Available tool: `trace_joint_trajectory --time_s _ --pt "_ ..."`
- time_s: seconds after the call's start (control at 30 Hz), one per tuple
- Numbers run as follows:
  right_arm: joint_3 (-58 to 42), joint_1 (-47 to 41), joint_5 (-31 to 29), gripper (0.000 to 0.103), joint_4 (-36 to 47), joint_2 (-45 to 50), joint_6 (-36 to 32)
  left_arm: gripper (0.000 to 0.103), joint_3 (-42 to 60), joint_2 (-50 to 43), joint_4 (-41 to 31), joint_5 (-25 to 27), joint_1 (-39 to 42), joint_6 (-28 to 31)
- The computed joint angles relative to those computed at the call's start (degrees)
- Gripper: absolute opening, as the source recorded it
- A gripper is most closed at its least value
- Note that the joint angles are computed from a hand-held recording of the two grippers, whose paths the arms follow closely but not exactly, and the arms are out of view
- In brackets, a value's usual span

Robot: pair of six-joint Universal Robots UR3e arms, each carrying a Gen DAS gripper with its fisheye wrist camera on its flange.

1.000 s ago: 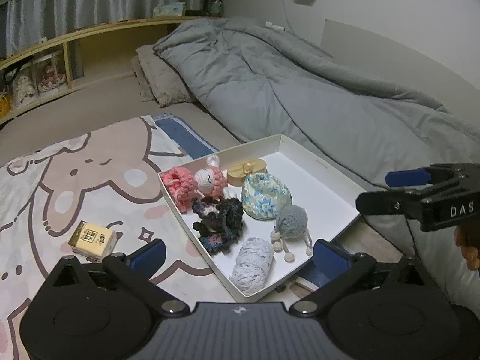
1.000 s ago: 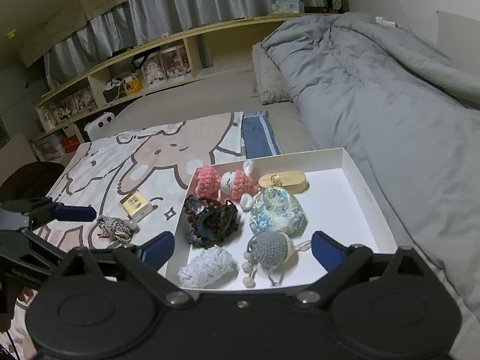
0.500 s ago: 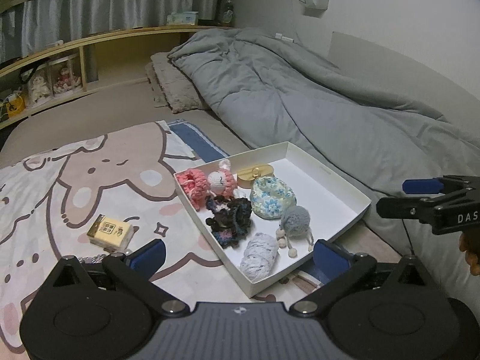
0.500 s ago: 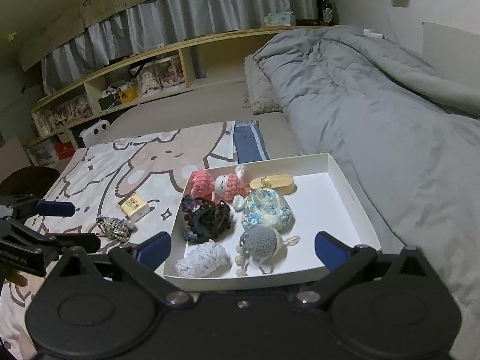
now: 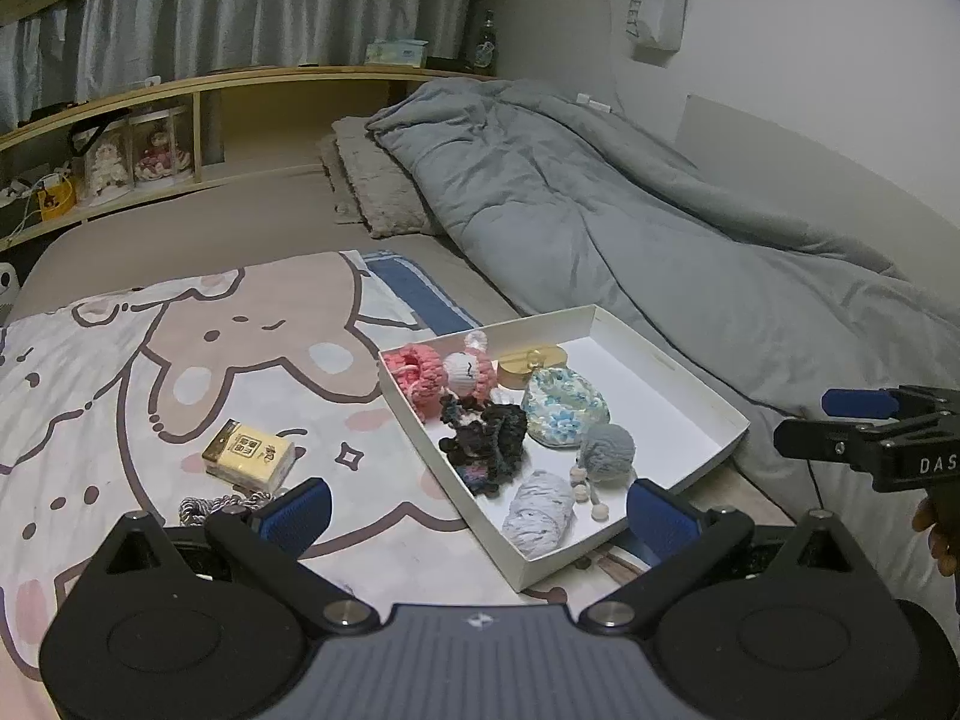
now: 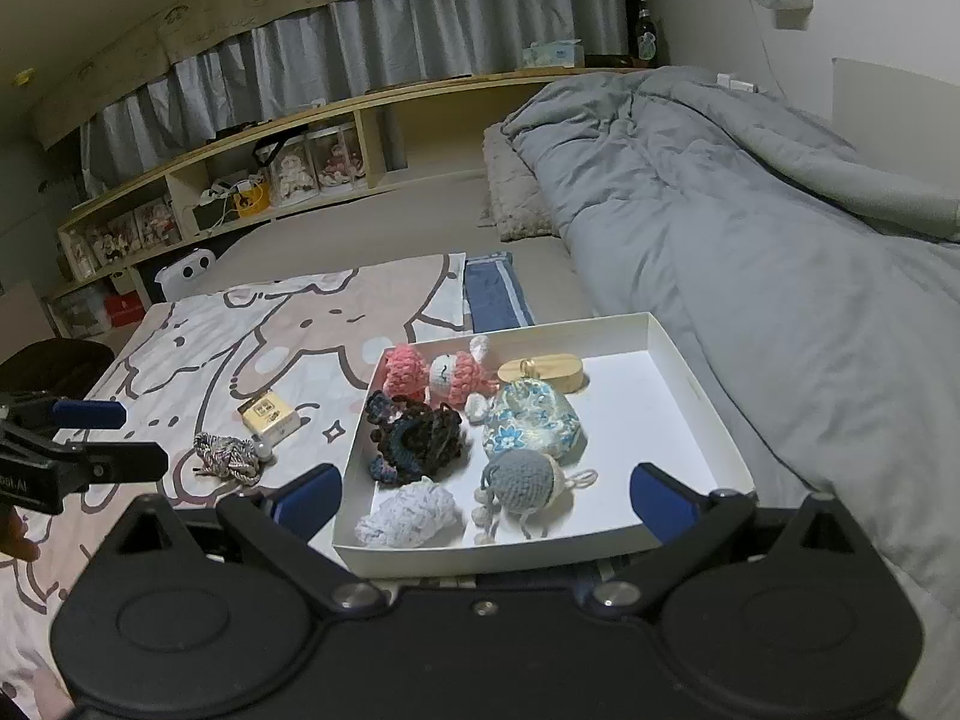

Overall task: Organize objects
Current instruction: 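Withdraw both tools from the box toward the rope and yellow card box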

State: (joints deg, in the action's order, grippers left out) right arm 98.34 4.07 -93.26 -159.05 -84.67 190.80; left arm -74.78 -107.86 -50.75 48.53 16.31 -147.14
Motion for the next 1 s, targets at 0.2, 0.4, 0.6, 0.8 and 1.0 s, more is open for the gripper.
trace_joint_trajectory --time_s 0.2,0.4,0.6,0.8,1.0 --pt "-0.4 1.4 -1.6 0.103 -2.8 1.9 1.9 0.103 -0.7 -0.3 1.3 -1.8 1.7 -0.4" --pt "-5.5 3.6 -3.6 0.103 -2.5 7.1 2.8 0.103 -0.9 -1.6 4.4 -2.4 3.8 -3.1" --pt "-12.8 6.0 -4.2 0.103 -3.1 15.0 4.0 0.103 1.4 -4.4 5.8 -1.1 5.5 -5.5" --pt "-23.4 8.4 -4.1 0.103 -2.0 24.0 4.2 0.103 5.7 -8.4 7.4 0.0 7.6 -9.9" --pt "-37.7 10.8 -3.7 0.103 2.5 33.8 4.7 0.103 10.4 -12.8 8.5 2.0 8.7 -13.9"
